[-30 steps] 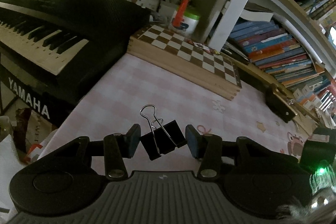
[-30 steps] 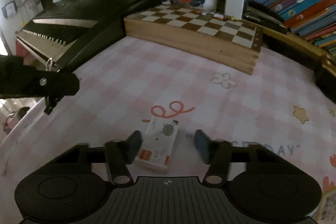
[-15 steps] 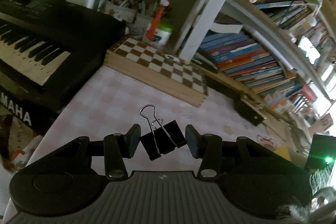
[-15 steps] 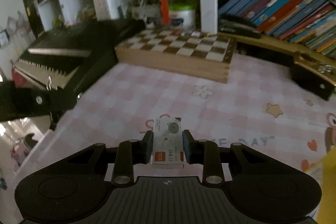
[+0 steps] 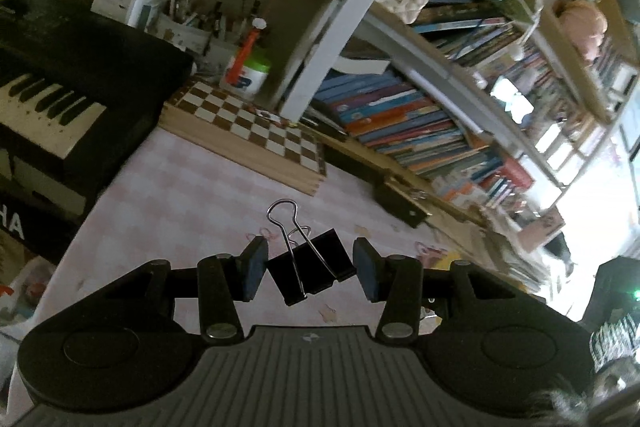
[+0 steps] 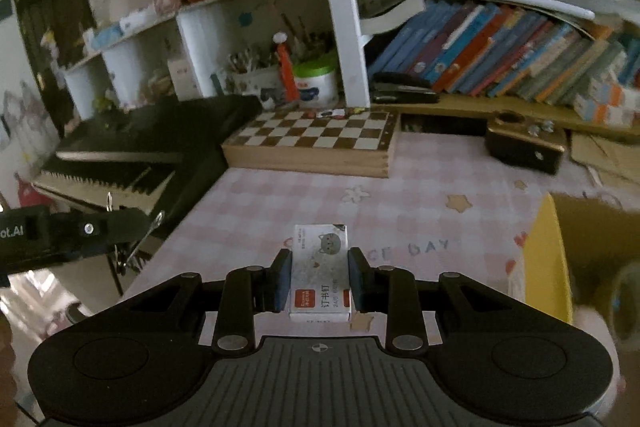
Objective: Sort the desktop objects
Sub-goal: 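Carry the binder clip and white card box toward the yellow box with both tools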
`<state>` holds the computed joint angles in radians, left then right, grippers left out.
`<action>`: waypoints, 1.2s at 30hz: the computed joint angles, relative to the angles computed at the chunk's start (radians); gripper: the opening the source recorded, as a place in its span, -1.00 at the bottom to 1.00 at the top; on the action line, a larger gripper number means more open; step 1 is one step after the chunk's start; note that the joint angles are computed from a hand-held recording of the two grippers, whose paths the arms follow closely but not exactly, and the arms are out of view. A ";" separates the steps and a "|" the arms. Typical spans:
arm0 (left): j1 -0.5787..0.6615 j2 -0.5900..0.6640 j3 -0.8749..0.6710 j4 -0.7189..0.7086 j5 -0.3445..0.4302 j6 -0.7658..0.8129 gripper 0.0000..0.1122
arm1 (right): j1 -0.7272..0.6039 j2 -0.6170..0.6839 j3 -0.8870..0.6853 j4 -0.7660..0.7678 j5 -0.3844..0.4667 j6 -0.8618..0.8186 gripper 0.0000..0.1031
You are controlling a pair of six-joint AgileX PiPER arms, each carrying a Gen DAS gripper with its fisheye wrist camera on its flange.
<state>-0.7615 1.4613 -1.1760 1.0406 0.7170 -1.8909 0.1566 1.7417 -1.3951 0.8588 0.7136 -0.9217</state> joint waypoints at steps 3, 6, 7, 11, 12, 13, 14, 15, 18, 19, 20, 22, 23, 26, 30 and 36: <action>-0.045 -0.050 0.043 0.004 0.010 -0.017 -0.22 | -0.024 -0.074 0.083 0.007 0.009 0.015 -0.44; -0.092 -0.095 0.088 -0.001 0.024 -0.031 -0.22 | -0.041 -0.152 0.170 -0.019 0.011 0.044 -0.44; -0.107 -0.107 0.102 -0.002 0.029 -0.037 -0.22 | -0.045 -0.175 0.197 -0.028 0.014 0.055 -0.44; -0.168 -0.162 0.160 -0.015 0.047 -0.058 -0.22 | -0.066 -0.280 0.315 -0.061 0.019 0.090 -0.44; -0.178 -0.172 0.169 -0.026 0.044 -0.051 -0.22 | -0.069 -0.303 0.339 -0.068 0.019 0.100 -0.44; -0.188 -0.182 0.178 -0.042 0.040 -0.038 -0.22 | -0.072 -0.328 0.363 -0.075 0.019 0.108 -0.44; -0.198 -0.189 0.185 -0.054 0.039 -0.029 -0.22 | -0.075 -0.354 0.387 -0.084 0.019 0.118 -0.44; -0.204 -0.196 0.191 -0.063 0.033 -0.022 -0.22 | -0.077 -0.377 0.406 -0.092 0.019 0.128 -0.44; -0.239 -0.214 0.214 -0.070 0.023 -0.019 -0.22 | -0.082 -0.451 0.470 -0.114 0.008 0.157 -0.44; -0.250 -0.216 0.217 -0.074 0.018 -0.014 -0.22 | -0.083 -0.474 0.491 -0.121 0.002 0.169 -0.44; -0.259 -0.215 0.219 -0.076 0.014 -0.011 -0.22 | -0.088 -0.500 0.514 -0.127 -0.001 0.181 -0.44; -0.277 -0.213 0.223 -0.089 -0.002 0.008 -0.22 | -0.102 -0.548 0.557 -0.138 0.000 0.201 -0.43; -0.288 -0.210 0.225 -0.095 -0.009 0.014 -0.22 | -0.108 -0.567 0.574 -0.143 0.000 0.209 -0.44; -0.295 -0.199 0.226 -0.136 -0.048 0.053 -0.22 | -0.126 -0.625 0.624 -0.172 0.006 0.252 -0.44; -0.300 -0.179 0.219 -0.170 -0.099 0.101 -0.22 | -0.179 -0.698 0.678 -0.200 0.024 0.290 -0.44; -0.291 -0.128 0.174 -0.236 -0.176 0.213 -0.22 | -0.303 -0.773 0.719 -0.203 0.069 0.293 -0.43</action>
